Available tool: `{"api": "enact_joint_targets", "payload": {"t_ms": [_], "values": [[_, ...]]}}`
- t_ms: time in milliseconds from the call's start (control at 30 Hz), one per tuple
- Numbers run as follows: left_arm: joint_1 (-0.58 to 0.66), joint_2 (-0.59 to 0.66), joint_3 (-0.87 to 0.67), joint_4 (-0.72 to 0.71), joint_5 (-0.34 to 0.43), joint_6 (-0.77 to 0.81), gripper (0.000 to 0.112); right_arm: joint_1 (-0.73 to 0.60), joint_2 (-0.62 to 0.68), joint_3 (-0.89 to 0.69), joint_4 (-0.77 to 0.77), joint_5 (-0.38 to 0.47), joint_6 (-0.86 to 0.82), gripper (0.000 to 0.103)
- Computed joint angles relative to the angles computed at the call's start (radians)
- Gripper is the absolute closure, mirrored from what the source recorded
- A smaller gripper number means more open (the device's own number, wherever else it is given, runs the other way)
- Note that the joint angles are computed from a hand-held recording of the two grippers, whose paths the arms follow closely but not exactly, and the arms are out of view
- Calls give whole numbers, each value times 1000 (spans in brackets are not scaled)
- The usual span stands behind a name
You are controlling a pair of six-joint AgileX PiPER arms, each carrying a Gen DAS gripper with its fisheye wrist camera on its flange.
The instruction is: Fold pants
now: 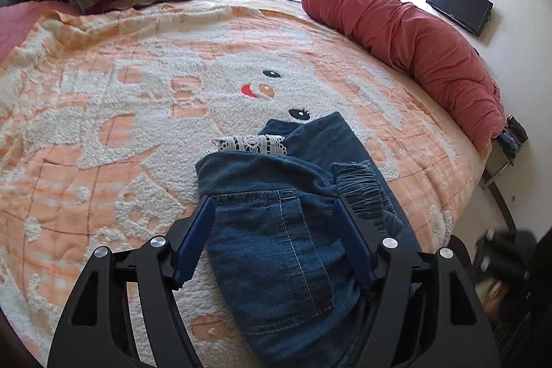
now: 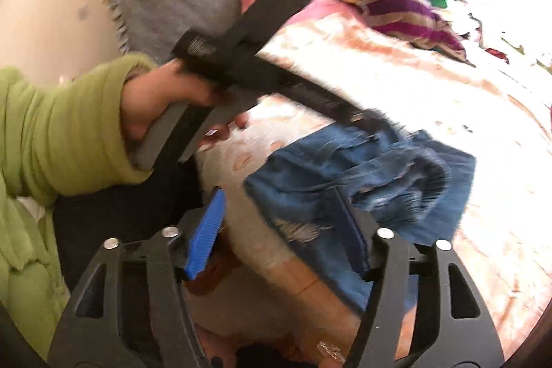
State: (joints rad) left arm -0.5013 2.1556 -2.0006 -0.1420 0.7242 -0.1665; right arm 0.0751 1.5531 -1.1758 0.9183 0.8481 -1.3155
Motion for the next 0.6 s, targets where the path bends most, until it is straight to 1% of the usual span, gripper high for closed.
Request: {"api": "enact_joint_targets", "payload": {"t_ms": [33,133,167,200,233,267,333,400,500,600], "values": [[-1,-9,11,3,-8,1,43,-7,-7,-2,9,-9,6,41],[-11,-28,33,35,-25,-12,42,-32,-10,-25,24,-31,32,35],[-15,-35,41,50,-30,-20,36,-44,-14,-29,31,-34,35,33],[-16,-39,46,57,-35,-23,32,-54,-18,-35,36,-47,48,30],[-19,-46,55,72,-42,-32,31,-63,-14,-36,47,-56,44,29],[-19,-50,59,75,-43,-34,31,-70,-17,-39,46,-63,53,25],[-17,-60,73,71,-54,-33,31,-79,-13,-55,36,-91,81,22],[-16,-63,76,79,-52,-41,31,-87,-5,-64,36,-108,99,18],[-13,-72,91,82,-58,-52,31,-98,17,-94,16,-132,165,15],[-12,-73,96,95,-51,-72,16,-97,39,-117,-30,-159,236,15]]}}
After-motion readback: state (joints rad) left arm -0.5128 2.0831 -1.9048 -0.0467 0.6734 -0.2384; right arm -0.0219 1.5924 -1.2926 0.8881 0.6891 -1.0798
